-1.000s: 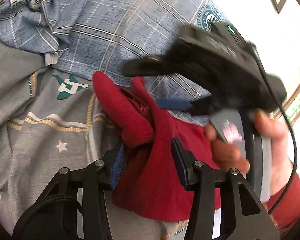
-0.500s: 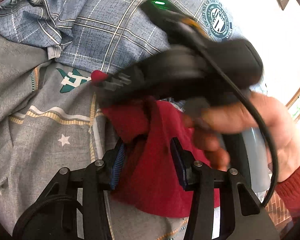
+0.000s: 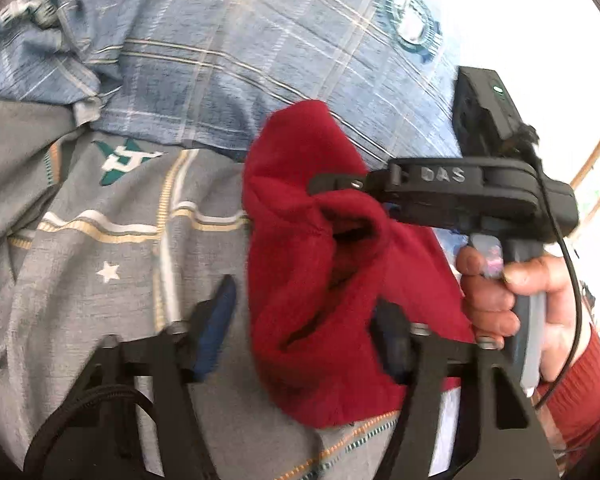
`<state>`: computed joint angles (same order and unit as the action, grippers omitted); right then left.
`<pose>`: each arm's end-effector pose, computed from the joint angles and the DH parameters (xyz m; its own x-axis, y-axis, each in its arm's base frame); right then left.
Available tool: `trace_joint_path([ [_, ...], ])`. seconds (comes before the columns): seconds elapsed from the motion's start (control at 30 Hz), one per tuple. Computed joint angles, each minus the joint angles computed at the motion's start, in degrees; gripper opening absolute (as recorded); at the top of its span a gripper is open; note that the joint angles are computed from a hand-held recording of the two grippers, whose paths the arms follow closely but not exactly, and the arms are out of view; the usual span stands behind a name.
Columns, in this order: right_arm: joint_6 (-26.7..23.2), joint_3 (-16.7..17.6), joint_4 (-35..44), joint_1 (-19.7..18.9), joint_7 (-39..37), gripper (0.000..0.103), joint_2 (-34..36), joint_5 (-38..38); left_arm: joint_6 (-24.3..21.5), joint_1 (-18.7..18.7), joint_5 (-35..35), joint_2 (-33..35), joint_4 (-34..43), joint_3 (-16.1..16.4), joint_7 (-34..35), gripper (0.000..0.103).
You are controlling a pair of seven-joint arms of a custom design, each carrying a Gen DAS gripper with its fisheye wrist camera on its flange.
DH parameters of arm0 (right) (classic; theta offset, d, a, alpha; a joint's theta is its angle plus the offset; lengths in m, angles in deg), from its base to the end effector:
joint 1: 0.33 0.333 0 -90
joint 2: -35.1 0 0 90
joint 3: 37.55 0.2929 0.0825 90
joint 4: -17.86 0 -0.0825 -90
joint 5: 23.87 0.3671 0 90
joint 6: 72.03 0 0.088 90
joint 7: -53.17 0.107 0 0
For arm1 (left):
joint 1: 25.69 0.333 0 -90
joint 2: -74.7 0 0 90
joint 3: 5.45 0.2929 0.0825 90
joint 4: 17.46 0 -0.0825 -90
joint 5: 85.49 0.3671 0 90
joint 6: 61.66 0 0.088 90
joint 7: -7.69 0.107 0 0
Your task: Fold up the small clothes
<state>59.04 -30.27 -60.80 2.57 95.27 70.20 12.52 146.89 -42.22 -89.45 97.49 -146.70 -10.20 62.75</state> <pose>0.7124 0.1211 0.3845 0.6294 -0.7217 -0.2881 -0.7258 -0.4135 -0.5498 0.5372 -0.1969 0.3002 0.0667 -0.8460 0.5290 -0.6168 -0.4517 -0.6446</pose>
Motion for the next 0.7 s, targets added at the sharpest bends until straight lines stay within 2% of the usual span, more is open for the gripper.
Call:
trace_joint_path([
  [0.13, -2.54, 0.79, 0.81, -1.13, 0.4, 0.022, 0.56, 2.44, -1.6, -7.87, -6.13, -0.52, 0.87, 4.42, 9.42, 0.042],
  [0.17, -2.79, 0.71, 1.1, -0.99, 0.68, 0.022, 0.72, 2.4, -2.01, -9.04, -7.4, -0.39, 1.32, 4.96, 11.32, 0.039],
  [0.23, -2.84, 0.41, 2.05, -0.31, 1.51, 0.022, 1.15, 1.67, -2.25, -10.88, -9.66, -0.03, 2.06, 5.7, 14.4, 0.039],
  [0.3, -2.53, -0.05, 3.1, 0.53, 2.31, 0.025, 1.73, 0.29, -2.4, -9.99, -9.34, 0.2, 2.37, 4.5, 14.69, 0.039],
  [0.33, -2.77, -0.36, 4.01, 0.94, 3.05, 0.034, 2.26, -0.7, -2.44, -9.44, -8.97, 0.3, 2.49, 3.93, 14.54, 0.039],
  [0.37, -3.3, -0.96, 5.66, 1.71, 4.63, 0.048, 3.17, -2.33, -2.43, -9.3, -8.95, 0.35, 2.55, 3.76, 14.64, 0.039],
  [0.4, -3.95, -1.39, 7.58, 2.43, 6.39, 0.053, 4.32, -3.83, -2.45, -9.33, -9.08, 0.35, 2.57, 3.67, 14.78, 0.039],
  [0.5, -6.37, -2.02, 12.58, 4.16, 9.74, 0.054, 7.33, -8.17, -2.41, -8.47, -8.55, 0.15, 2.25, 2.96, 14.2, 0.039],
  [0.53, -6.13, -2.05, 13.2, 4.68, 10.0, 0.054, 7.83, -9.3, -2.73, -9.08, -9.41, -0.02, 2.19, 3.46, 14.6, 0.039],
  [0.6, -2.68, -2.34, 11.21, 5.64, 10.2, 0.038, 7.25, -10.96, -2.77, -8.97, -9.99, -0.32, 1.77, 3.36, 14.23, 0.039],
  [0.63, -0.54, -1.87, 8.95, 5.36, 9.68, 0.026, 6.19, -10.51, -2.37, -7.38, -8.83, -0.52, 1.34, 2.12, 12.59, 0.039],
  [0.7, 2.51, -0.28, 4.93, 3.7, 7.45, 0.021, 3.95, -7.99, -2.09, -5.24, -6.86, -1.05, 0.68, 0.57, 10.08, 0.039],
])
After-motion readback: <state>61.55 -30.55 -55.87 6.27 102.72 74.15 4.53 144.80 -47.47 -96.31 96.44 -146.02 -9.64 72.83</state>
